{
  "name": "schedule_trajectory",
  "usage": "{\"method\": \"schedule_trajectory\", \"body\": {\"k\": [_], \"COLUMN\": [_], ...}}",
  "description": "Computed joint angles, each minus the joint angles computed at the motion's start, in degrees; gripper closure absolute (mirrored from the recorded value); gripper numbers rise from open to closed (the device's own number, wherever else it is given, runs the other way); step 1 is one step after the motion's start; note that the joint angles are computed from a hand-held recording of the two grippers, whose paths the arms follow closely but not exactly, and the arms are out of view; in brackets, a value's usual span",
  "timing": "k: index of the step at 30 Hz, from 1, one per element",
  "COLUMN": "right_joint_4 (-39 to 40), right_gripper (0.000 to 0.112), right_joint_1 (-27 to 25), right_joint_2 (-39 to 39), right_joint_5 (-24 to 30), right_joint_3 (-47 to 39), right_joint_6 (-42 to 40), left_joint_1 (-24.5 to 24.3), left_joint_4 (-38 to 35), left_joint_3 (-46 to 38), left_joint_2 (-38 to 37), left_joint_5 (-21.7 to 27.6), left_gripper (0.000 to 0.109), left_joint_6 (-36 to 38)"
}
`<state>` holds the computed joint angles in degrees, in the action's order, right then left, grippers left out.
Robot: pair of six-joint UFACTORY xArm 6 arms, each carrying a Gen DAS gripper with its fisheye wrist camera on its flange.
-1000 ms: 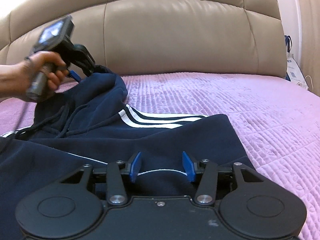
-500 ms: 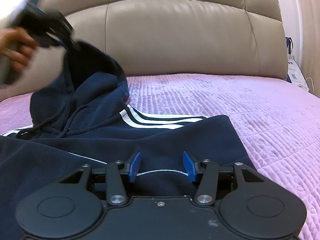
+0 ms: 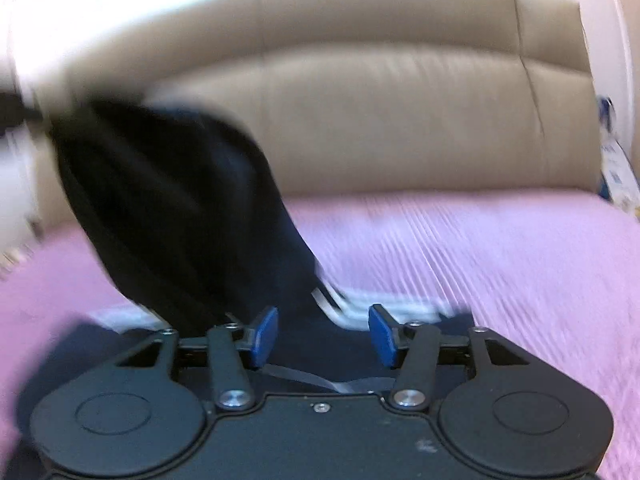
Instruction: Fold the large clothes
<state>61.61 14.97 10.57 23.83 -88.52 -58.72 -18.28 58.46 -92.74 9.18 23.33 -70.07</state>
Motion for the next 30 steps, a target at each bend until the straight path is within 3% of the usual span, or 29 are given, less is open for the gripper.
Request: {"method": "schedule_trajectory", "body": {"k": [5, 9, 13, 16, 19, 26, 28, 30], "right_joint_4": [-0.17, -3.92, -4.47, -5.6, -7.89, -10.81, -12.5, -17.31], "right_gripper": [0.041, 0.041, 0.041, 0.041, 0.04, 0.036, 0.033, 0.033], "right_joint_1": [0.21, -3.37, -6.08, -7.93, -8.3, -4.89, -3.07, -1.24], "right_joint_2": [3.03, 9.77, 10.53, 7.03, 3.78, 3.08, 3.15, 2.65], "right_joint_5": [8.93, 26.66, 33.29, 34.72, 36.5, 38.86, 37.04, 31.55], "right_joint_3": [-9.0, -21.3, -23.12, -17.96, -12.89, -11.41, -11.85, -10.87], "right_joint_6": [-0.96, 12.69, 19.46, 18.47, 17.69, 21.16, 24.84, 31.05], "left_joint_1": [-3.21, -5.83, -10.89, -15.46, -18.92, -20.82, -19.85, -18.32], "left_joint_4": [2.2, 4.07, 4.43, 0.72, -5.24, -6.98, -6.79, -7.22], "left_joint_3": [8.28, 13.75, 19.8, 26.15, 32.77, 40.17, 40.27, 39.35], "left_joint_2": [-7.13, -11.71, -15.4, -18.29, -21.4, -27.24, -28.2, -28.1], "left_joint_5": [2.08, 3.54, 8.6, 11.79, 12.9, 16.87, 17.31, 17.26], "left_gripper": [0.103, 0.103, 0.103, 0.103, 0.103, 0.101, 0.1, 0.1], "left_joint_6": [-3.0, -4.26, -2.04, 1.73, 0.91, -11.51, -13.36, -12.89]}}
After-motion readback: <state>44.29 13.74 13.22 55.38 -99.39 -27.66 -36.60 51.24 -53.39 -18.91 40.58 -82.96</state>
